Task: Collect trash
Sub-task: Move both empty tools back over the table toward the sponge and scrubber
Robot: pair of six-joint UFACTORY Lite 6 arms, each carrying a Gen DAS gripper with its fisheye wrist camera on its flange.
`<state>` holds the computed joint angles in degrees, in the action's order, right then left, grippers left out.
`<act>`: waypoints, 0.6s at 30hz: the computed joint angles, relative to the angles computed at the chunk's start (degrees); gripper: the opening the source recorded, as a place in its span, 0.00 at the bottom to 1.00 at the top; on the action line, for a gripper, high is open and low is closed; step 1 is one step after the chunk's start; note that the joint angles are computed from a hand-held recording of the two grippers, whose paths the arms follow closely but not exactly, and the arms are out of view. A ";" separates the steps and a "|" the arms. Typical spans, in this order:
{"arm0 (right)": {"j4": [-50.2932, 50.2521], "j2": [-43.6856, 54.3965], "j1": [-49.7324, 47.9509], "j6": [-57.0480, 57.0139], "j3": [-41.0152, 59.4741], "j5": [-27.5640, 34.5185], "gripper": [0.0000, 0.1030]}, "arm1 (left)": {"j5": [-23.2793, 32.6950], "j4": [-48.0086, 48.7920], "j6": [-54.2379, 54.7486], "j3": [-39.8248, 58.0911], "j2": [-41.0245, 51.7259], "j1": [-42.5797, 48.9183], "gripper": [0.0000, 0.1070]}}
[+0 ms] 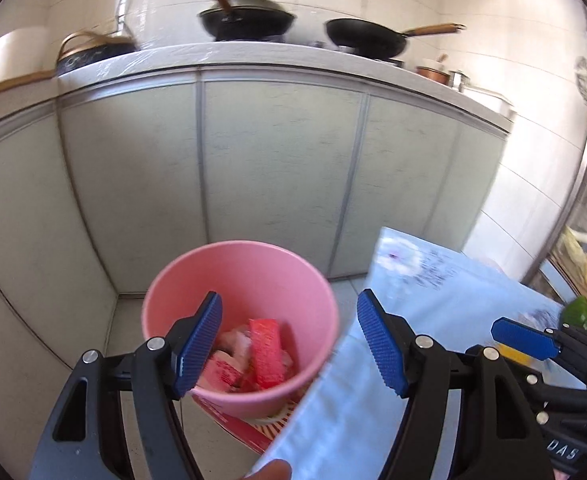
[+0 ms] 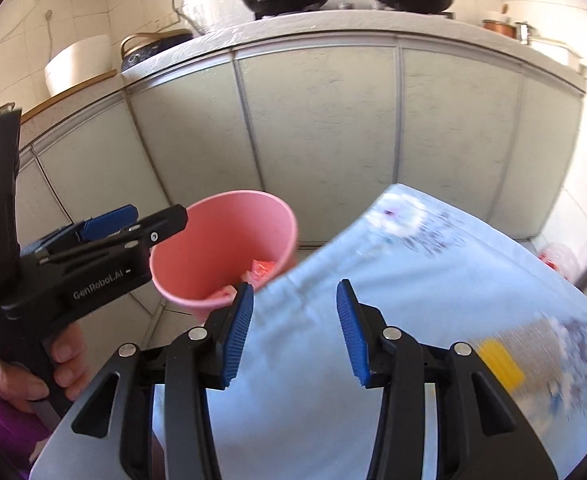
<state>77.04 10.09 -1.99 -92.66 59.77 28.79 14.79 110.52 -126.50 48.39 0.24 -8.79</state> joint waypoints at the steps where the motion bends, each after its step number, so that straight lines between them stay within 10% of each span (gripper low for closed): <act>1: 1.08 -1.90 -0.42 -1.03 -1.95 -0.95 0.43 | 0.82 -0.76 0.52 -0.59 -0.67 -1.48 0.64; 18: 14.49 -19.97 -28.45 -19.55 -25.36 -0.58 0.43 | 8.06 -17.16 13.29 -2.73 -3.56 -24.81 0.57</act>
